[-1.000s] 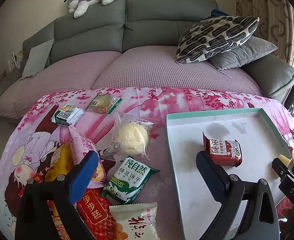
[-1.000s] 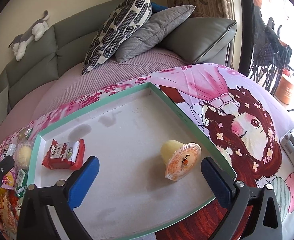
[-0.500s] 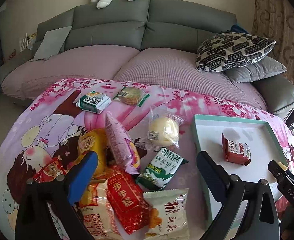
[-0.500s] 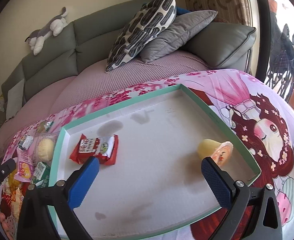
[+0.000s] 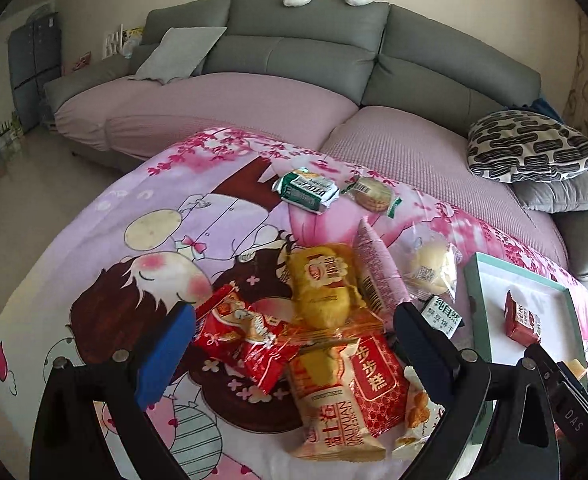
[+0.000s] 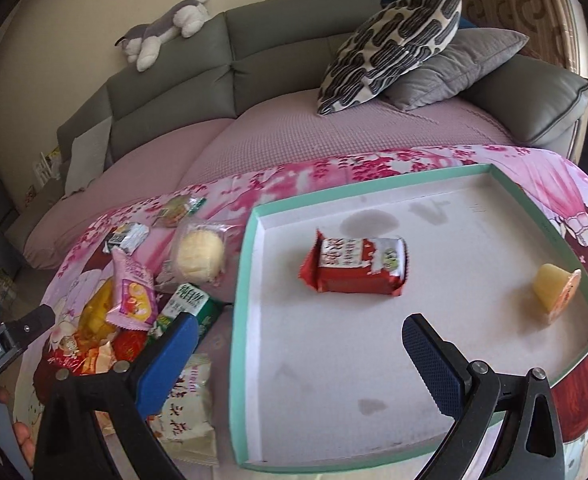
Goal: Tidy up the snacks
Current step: 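Withdraw both tools from the tray back toward the snack pile, then grasp the yellow bread bag with the left tool while the right tool grasps the white pastry packet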
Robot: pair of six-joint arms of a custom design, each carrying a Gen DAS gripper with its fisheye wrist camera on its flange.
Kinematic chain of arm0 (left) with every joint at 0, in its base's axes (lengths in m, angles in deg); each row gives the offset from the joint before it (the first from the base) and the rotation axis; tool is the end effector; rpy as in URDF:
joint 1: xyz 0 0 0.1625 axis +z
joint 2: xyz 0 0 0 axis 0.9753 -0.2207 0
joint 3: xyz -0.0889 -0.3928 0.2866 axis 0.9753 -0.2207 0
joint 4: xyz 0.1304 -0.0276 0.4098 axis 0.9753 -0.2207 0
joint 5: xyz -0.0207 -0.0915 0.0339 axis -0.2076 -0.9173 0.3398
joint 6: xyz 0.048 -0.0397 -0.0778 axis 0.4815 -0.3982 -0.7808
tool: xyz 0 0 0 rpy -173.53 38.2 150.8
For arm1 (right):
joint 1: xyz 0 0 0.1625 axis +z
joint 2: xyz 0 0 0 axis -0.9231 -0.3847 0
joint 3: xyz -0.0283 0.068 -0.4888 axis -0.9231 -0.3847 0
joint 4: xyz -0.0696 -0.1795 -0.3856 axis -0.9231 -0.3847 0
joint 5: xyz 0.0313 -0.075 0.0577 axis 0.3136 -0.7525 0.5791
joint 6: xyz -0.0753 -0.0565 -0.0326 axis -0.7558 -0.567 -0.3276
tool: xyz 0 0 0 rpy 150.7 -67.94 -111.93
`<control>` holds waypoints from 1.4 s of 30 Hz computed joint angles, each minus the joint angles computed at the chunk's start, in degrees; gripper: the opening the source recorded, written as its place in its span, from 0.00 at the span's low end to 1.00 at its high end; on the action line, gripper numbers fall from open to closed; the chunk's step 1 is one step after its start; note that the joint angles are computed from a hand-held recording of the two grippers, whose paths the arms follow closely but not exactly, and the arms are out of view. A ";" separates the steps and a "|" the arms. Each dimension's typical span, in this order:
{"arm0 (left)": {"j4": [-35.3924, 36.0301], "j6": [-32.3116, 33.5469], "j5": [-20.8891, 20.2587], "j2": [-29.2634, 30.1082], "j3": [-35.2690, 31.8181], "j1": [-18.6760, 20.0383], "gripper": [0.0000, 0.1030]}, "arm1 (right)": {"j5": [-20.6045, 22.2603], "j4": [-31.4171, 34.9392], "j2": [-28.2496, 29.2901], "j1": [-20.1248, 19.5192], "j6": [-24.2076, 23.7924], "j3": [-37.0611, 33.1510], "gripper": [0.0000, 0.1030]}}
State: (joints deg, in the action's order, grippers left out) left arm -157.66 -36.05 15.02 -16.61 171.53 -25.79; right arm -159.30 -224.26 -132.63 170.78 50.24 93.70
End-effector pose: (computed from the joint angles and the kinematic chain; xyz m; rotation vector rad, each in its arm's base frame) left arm -0.2088 -0.5965 0.1598 0.3510 2.3617 -0.8862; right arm 0.1907 -0.5328 0.1876 -0.1769 -2.2643 1.1008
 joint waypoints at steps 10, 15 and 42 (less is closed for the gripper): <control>5.83 -4.86 -0.76 -2.32 0.94 1.58 0.96 | 3.44 6.43 4.95 3.32 -1.00 -3.79 1.00; 8.93 -7.01 -2.31 -3.01 0.99 2.33 0.96 | 4.88 8.09 6.16 4.05 -0.90 -4.28 1.00; 18.03 -12.09 -13.80 0.05 -2.41 5.62 0.96 | -0.27 16.23 8.00 4.03 0.29 -5.49 0.64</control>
State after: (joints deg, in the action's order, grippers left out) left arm -139.63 -48.14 1.21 -16.56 169.11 -20.16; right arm -159.57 -208.03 -124.63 174.81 50.53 88.21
